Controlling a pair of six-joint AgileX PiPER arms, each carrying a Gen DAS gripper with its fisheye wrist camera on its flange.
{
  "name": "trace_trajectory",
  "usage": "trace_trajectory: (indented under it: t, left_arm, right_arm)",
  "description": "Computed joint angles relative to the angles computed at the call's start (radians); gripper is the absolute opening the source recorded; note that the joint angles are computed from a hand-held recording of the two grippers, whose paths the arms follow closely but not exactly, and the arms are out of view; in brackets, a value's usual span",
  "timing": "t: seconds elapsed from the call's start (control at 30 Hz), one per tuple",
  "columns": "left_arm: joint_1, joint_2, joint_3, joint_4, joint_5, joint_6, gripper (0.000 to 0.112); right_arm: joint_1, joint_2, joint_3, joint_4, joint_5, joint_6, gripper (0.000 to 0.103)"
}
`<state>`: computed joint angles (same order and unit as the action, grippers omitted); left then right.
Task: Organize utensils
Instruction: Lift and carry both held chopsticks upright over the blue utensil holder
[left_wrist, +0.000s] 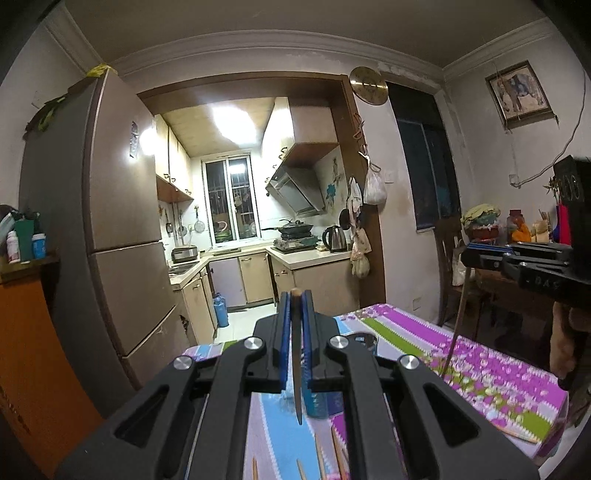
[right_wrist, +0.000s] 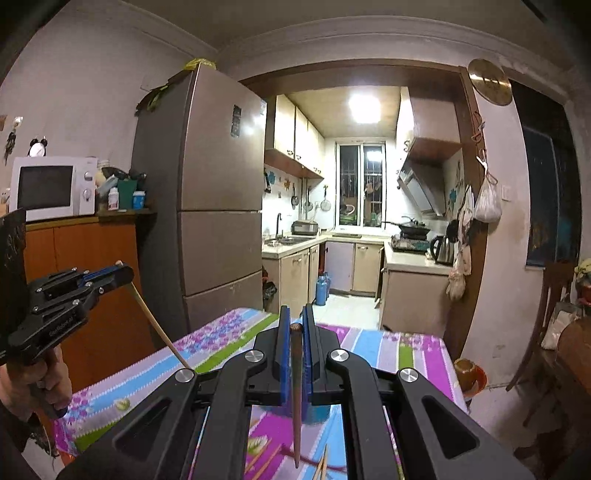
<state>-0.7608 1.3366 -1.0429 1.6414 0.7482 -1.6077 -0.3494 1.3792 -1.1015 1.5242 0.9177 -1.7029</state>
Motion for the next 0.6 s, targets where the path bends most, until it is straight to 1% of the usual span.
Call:
trace_trajectory:
  t: [0.13, 0.2, 0.37, 0.47, 0.6]
  left_arm:
    - [0.063, 0.048, -0.135, -0.097, -0.081, 0.123, 0.005]
    - [0.090, 0.086, -0.222, -0.159, -0.108, 0.204, 0.005]
    - [0.137, 0.161, -0.386, -0.267, -0.149, 0.331, 0.004]
    - [0.170, 0.217, -0.483, -0.336, -0.175, 0.402, 0.004]
    - [0.207, 0.300, -0.599, -0.438, -0.192, 0.501, 0.004]
  right_arm:
    - [0.033, 0.058, -0.184, -0.057, -0.031, 0.136, 0.008]
    - [0.048, 0.097, -0.285, -0.093, -0.038, 0.210, 0.008]
    - [0.113, 0.232, -0.576, -0.226, -0.083, 0.422, 0.008]
    - [0.149, 0.314, -0.718, -0.298, -0.104, 0.520, 0.008]
    - [0.193, 0.453, -0.929, -0.410, -0.111, 0.675, 0.008]
